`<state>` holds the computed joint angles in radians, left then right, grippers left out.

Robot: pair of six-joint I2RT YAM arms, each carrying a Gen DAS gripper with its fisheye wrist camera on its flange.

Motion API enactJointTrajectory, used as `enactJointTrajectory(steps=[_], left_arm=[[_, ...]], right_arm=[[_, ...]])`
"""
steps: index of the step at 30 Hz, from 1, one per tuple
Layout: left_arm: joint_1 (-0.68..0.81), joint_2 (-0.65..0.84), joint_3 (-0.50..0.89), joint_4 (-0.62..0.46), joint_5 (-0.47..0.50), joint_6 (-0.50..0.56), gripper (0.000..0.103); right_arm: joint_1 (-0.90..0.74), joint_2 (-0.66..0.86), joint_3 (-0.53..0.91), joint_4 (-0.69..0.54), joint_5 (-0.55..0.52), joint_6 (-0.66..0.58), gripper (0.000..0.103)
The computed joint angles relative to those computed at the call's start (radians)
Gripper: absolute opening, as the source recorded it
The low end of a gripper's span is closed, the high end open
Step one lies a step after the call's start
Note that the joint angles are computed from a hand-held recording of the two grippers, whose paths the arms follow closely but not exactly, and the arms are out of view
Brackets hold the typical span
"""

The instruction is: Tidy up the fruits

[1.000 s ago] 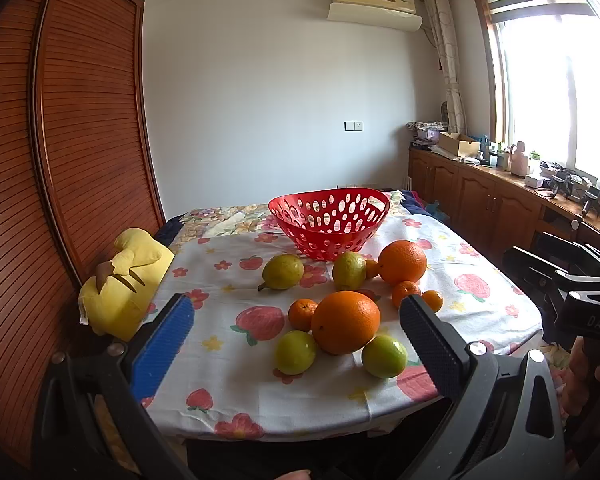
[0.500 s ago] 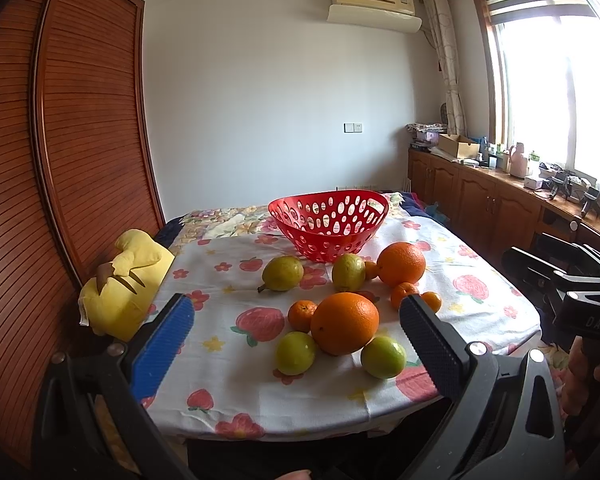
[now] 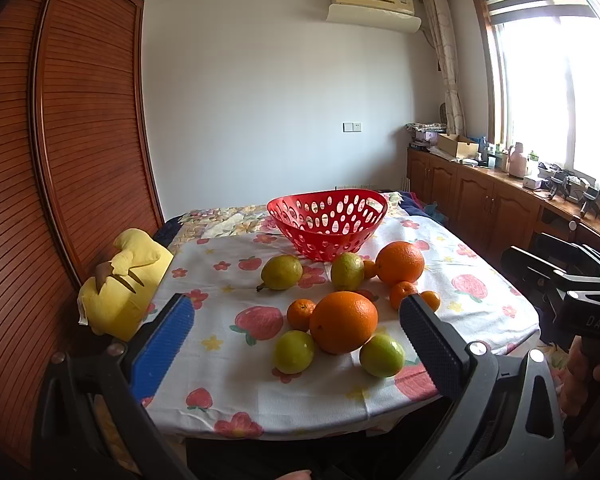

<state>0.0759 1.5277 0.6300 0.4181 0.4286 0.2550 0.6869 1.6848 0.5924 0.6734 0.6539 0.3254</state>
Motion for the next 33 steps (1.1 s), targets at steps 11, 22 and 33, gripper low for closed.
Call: enactJointTrajectory(steps=[11,22,33], left_arm=[[0.000,-0.002,-0.002,0.003,0.002,0.001,0.103],[-0.004,-0.011,-0.008,-0.003,0.002,0.007,0.103],[-0.009,-0.001,-0.014,0.008,-0.008,0.006,0.103]], right_arm=[[0.000,-0.003,0.001,-0.003,0.000,0.001,0.103],[0.000,-0.003,0.001,-0.006,-0.002,0.002,0.103],[-0.002,-0.016,0.003,-0.024,-0.006,0.003,0.103]])
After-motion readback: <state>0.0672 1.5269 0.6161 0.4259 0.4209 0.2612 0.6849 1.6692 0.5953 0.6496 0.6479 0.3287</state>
